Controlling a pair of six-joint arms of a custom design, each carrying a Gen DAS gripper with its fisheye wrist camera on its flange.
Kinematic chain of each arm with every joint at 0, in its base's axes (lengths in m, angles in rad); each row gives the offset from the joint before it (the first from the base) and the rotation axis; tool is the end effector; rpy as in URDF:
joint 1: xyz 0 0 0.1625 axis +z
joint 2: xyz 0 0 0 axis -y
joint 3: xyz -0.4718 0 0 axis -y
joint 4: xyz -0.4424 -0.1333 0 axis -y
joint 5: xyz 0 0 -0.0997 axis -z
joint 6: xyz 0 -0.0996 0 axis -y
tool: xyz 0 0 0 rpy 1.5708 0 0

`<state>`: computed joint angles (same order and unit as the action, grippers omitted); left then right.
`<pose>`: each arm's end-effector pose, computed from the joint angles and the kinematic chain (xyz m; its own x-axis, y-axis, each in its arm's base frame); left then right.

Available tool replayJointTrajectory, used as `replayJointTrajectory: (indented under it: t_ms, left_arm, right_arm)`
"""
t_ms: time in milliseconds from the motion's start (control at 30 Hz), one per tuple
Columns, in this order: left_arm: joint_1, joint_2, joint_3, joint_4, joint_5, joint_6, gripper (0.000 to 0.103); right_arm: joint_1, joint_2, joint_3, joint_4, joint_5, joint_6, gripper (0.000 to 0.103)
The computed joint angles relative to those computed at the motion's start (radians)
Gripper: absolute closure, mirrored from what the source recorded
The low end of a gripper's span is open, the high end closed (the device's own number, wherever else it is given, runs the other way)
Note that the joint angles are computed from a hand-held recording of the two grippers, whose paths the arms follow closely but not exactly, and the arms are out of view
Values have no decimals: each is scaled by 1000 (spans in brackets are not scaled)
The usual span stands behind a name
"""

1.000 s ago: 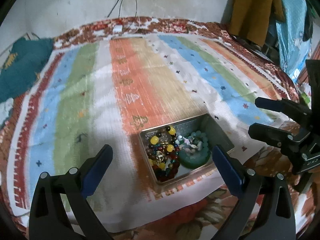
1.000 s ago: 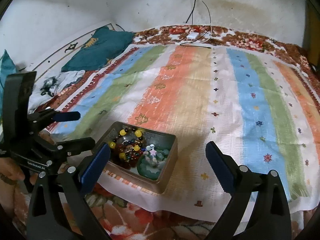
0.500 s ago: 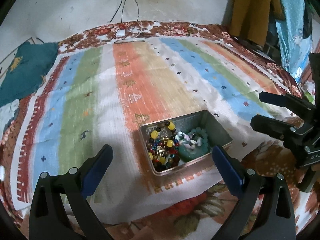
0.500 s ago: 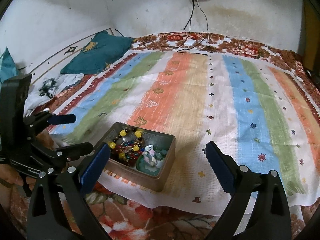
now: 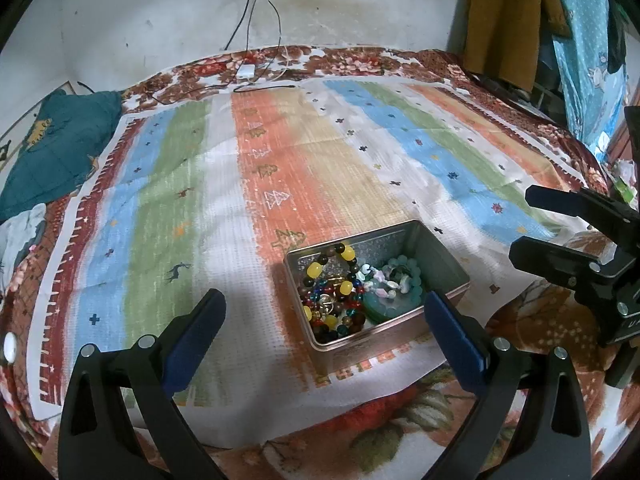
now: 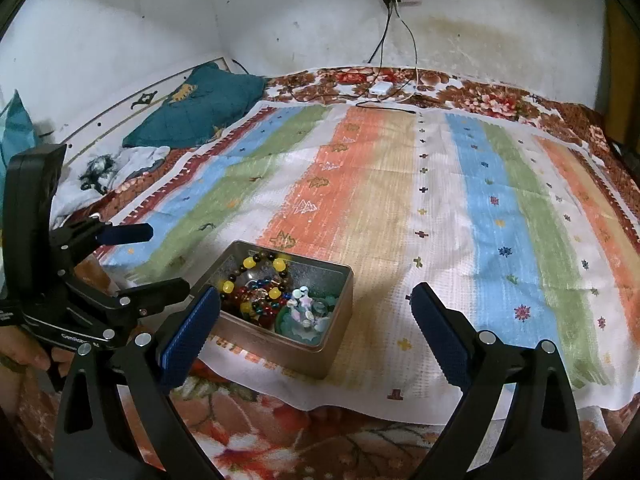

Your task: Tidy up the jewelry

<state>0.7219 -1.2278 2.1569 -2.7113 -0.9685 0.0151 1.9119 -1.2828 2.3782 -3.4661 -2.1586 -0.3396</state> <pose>-0.2786 -0.4980 0.1931 -0.6226 0.5496 -0.5570 0.7433 0.6379 -0.2014 0.2293 -0.4125 0.2353 -0.7872 -0.1278 0.6033 -0.5253 0.6513 -0.5476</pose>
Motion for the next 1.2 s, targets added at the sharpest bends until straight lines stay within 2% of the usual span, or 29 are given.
replayJointTrajectory:
  t_ms: [1200]
  left_arm:
    - [0, 5, 5, -6, -25, -1, 6]
  right_arm:
    - [-2, 2, -3, -5, -5, 12, 6]
